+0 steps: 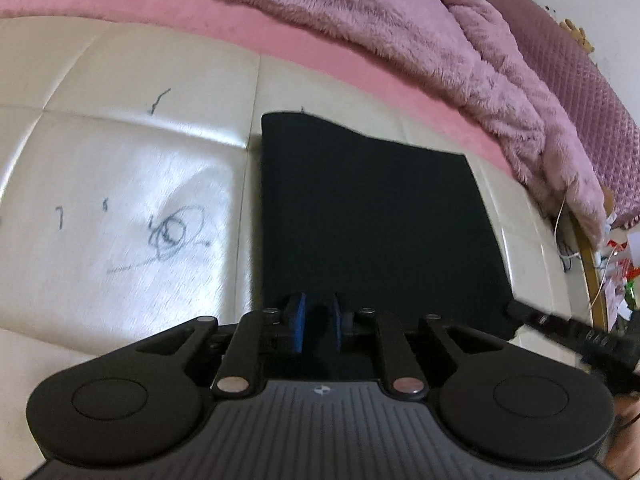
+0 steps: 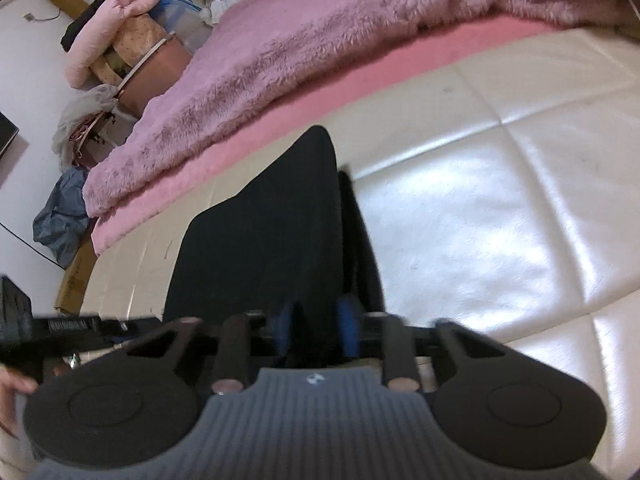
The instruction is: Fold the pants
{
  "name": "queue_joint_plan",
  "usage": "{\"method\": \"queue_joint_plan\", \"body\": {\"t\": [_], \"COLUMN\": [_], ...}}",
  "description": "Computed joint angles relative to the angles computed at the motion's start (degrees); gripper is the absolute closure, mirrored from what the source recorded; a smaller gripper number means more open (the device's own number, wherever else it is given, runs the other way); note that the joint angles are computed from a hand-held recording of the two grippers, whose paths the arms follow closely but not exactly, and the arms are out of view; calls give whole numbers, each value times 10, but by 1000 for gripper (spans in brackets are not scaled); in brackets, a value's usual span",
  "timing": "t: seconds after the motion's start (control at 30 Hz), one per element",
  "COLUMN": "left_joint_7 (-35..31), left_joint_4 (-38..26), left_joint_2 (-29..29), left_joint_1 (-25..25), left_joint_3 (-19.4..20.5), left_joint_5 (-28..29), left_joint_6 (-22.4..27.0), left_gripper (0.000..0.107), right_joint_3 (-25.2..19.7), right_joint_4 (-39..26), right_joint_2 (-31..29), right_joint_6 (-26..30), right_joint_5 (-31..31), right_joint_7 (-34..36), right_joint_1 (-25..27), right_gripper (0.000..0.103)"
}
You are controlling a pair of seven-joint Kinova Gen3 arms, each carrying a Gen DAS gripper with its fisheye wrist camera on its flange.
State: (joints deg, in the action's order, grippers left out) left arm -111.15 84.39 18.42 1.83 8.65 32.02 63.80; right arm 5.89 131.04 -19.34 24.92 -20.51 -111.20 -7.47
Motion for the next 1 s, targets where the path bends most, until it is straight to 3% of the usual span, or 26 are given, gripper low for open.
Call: {"method": "queue_joint_plan", "body": {"t": [0.17,0.27,0.37,0.47,0.63,0.7,0.77,0.8,0.93,1.0], "left_joint_7": [-23,-23,-20,-29,-28,-34,-60,-68,-68,-48], "left_joint_4": [14,20,29,36,26,15,16,14,-7,-26], "left_joint_2": [-5,-2,4,3,8,7,1,-1,10,22], "left_joint_1": [-1,0,2,2,9,4,-11,-15,-14,-2], "left_joint_3": [-1,-4,-4,-2,-1,1,5,4,3,4], "left_joint_5": [-10,-17,-19,-20,-36,-35,-11,0,23,17], "left_joint_6": [-9,-10,-15,-24,-19,-6,-9,-14,-46,-63], "left_gripper": [100,104,104,104,103,103,103,102,102,102], "right_joint_3": [-85,-130,-127,-137,-129,-107,-105,-108,-129,-120], "right_joint_4": [-28,-50,-36,-15,-20,-30,-34,-38,-60,-68], "right_joint_2": [-30,-16,20,44,71,71,58,49,39,48], "right_joint_6": [-2,49,60,35,32,49,63,70,70,42], "right_joint_5": [68,125,143,168,202,193,203,217,276,285], "right_joint_7": [-59,-113,-147,-196,-219,-199,-194,-194,-208,-191], "right_joint_1": [46,89,83,81,58,44,45,49,68,65], "right_gripper": [101,102,103,103,101,97,82,81,81,88]}}
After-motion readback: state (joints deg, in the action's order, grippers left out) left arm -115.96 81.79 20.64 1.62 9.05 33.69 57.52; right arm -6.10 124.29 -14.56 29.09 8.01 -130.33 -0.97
